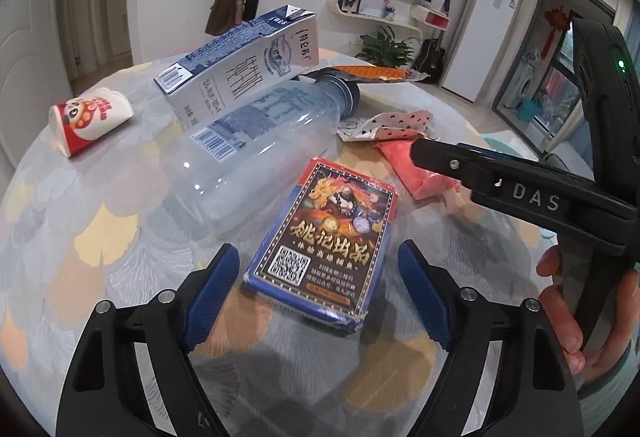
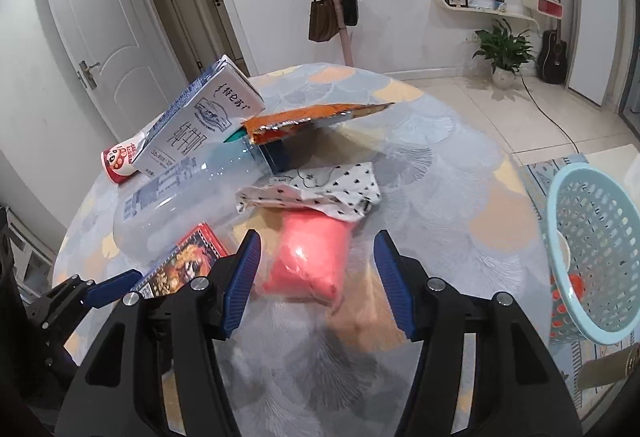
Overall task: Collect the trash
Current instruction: 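Grasp the card box with the left tool while the right tool grasps the pink packet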
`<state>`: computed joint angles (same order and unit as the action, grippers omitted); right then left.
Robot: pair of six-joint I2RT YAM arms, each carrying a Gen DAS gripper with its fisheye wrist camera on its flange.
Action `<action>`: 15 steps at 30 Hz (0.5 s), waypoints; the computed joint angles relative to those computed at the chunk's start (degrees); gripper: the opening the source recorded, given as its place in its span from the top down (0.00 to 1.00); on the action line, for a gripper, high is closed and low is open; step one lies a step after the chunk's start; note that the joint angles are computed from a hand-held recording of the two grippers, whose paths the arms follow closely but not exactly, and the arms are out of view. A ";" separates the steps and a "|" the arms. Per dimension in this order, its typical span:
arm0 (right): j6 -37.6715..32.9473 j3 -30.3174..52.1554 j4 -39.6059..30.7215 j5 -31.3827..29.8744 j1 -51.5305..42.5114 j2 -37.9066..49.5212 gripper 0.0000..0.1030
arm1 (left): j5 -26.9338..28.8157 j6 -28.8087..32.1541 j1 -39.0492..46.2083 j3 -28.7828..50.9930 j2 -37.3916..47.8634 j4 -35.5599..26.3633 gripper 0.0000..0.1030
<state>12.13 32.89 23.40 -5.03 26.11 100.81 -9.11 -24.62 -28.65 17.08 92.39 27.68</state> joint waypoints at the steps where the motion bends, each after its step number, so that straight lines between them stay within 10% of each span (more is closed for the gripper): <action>1: -0.16 0.49 -0.48 0.34 0.20 0.40 0.46 | 0.46 0.35 0.56 0.78 0.72 -0.46 0.24; 15: -1.22 4.43 -5.12 0.93 0.79 3.26 0.66 | -6.26 0.52 -4.52 1.86 0.71 -3.96 0.37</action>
<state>10.92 37.32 18.29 -4.10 26.90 104.07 -15.38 -24.10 -33.17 18.94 93.09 23.72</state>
